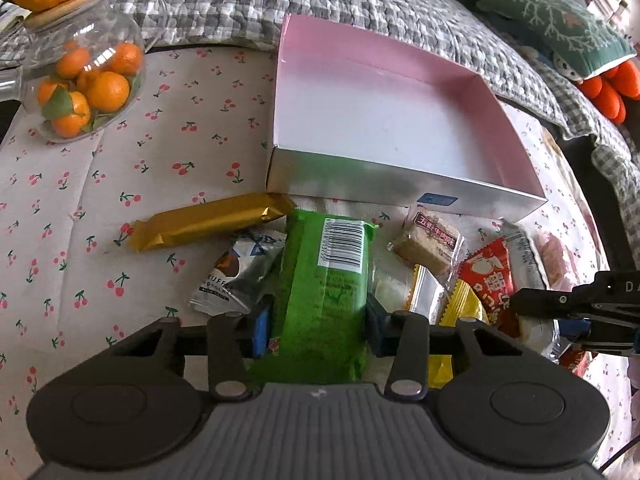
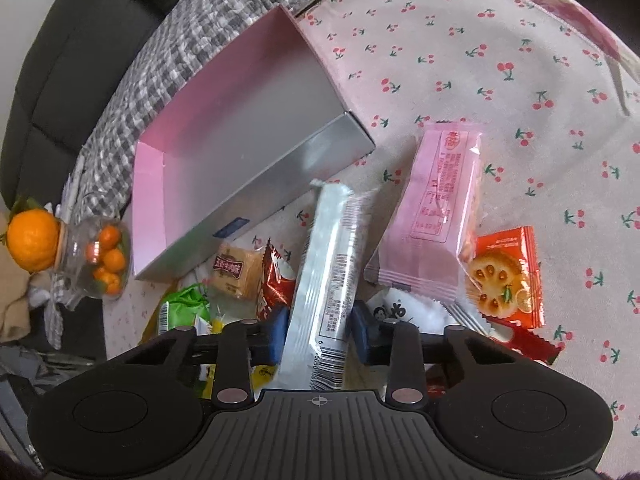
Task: Organize snacks
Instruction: 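Grasp the green wafer pack with the left gripper while the right grasps the silver bar, then lower both packs into the pink box and open both grippers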
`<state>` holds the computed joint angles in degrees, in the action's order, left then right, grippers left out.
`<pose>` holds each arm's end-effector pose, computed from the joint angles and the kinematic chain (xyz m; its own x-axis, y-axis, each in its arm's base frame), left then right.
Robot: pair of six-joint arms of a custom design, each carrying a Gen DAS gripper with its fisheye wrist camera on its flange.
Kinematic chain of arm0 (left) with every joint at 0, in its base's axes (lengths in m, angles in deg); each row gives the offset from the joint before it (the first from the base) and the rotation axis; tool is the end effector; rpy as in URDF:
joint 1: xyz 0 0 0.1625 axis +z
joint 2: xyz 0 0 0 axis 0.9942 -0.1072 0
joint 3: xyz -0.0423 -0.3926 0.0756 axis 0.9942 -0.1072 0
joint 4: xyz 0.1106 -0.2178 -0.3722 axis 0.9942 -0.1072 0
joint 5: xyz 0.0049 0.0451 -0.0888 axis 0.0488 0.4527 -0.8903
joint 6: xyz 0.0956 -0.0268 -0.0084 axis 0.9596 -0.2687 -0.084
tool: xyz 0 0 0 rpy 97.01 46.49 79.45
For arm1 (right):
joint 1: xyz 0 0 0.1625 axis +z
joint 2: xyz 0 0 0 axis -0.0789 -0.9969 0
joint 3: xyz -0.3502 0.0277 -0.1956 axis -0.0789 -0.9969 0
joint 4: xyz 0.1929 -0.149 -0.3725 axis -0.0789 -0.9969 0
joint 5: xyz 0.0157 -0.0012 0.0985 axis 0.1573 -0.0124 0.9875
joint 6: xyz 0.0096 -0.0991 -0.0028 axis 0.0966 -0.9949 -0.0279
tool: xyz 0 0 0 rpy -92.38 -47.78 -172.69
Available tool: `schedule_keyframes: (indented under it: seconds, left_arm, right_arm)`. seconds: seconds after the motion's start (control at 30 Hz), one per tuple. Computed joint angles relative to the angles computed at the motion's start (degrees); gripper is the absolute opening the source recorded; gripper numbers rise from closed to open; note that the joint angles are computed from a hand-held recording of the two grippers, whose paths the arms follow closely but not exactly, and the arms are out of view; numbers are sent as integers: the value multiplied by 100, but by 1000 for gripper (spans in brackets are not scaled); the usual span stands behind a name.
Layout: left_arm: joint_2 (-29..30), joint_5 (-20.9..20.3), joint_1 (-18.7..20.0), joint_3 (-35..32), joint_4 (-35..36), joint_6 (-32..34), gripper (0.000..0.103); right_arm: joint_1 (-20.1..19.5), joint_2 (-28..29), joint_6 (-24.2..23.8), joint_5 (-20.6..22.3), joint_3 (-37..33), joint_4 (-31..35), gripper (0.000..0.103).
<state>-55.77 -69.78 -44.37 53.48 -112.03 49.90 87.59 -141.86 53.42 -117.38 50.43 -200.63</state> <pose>-0.2490 -0.4441 0.0776 -0.7903 0.3691 -0.4890 0.4972 0.8528 -0.1599 0.0600 -0.3665 0.3087 -0.8741 0.4720 0.1148 0.3338 0.7553 -0.5640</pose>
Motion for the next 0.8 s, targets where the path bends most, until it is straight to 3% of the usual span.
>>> schedule_keyframes:
  seconds: [0.53, 0.8]
  left_arm:
    - [-407, -139, -218, 111, -174, -96, 40]
    - [-322, 36, -350, 59, -767, -94, 40]
  right_arm:
    - [-185, -774, 134, 947, 108, 135, 30]
    - [-273, -583, 102, 1375, 6, -405, 30]
